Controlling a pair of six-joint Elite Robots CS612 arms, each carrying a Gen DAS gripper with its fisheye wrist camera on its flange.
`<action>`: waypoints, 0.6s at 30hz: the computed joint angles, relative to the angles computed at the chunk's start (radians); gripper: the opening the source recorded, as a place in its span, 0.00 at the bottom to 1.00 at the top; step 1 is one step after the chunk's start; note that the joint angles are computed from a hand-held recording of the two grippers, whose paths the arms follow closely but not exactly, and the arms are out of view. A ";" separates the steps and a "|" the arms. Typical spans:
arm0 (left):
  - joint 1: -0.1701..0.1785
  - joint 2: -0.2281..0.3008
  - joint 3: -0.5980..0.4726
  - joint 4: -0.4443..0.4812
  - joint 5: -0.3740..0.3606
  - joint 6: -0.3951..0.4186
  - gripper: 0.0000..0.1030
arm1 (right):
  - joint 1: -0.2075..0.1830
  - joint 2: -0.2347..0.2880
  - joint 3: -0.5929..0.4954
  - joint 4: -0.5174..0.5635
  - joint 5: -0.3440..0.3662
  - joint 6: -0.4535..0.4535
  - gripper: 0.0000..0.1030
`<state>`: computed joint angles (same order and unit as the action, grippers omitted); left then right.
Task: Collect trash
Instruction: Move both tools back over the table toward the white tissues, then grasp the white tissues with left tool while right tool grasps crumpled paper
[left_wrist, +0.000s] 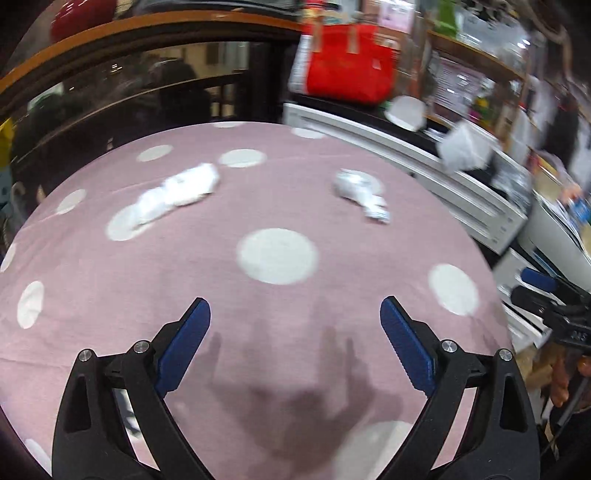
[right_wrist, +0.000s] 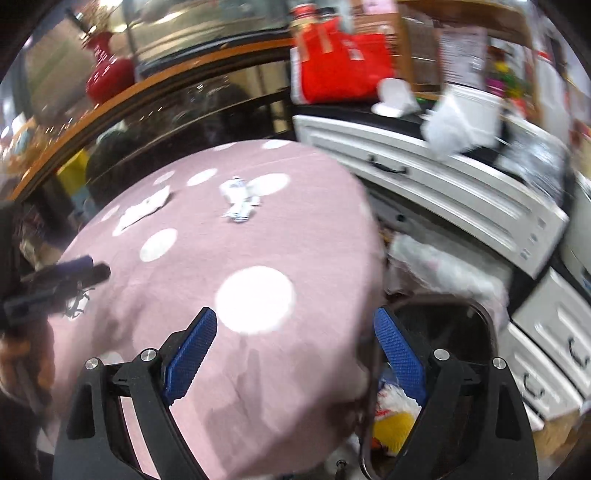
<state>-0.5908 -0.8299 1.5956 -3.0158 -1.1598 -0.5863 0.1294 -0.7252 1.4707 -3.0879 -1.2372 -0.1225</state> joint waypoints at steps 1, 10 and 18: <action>0.014 -0.001 0.001 0.010 0.006 -0.011 0.89 | 0.007 0.008 -0.020 0.018 0.001 -0.015 0.83; 0.116 0.036 -0.079 0.111 0.010 -0.035 0.89 | 0.072 0.111 -0.260 0.219 -0.018 -0.178 0.83; 0.168 0.120 -0.242 0.233 -0.022 0.017 0.89 | 0.103 0.232 -0.511 0.396 -0.039 -0.208 0.69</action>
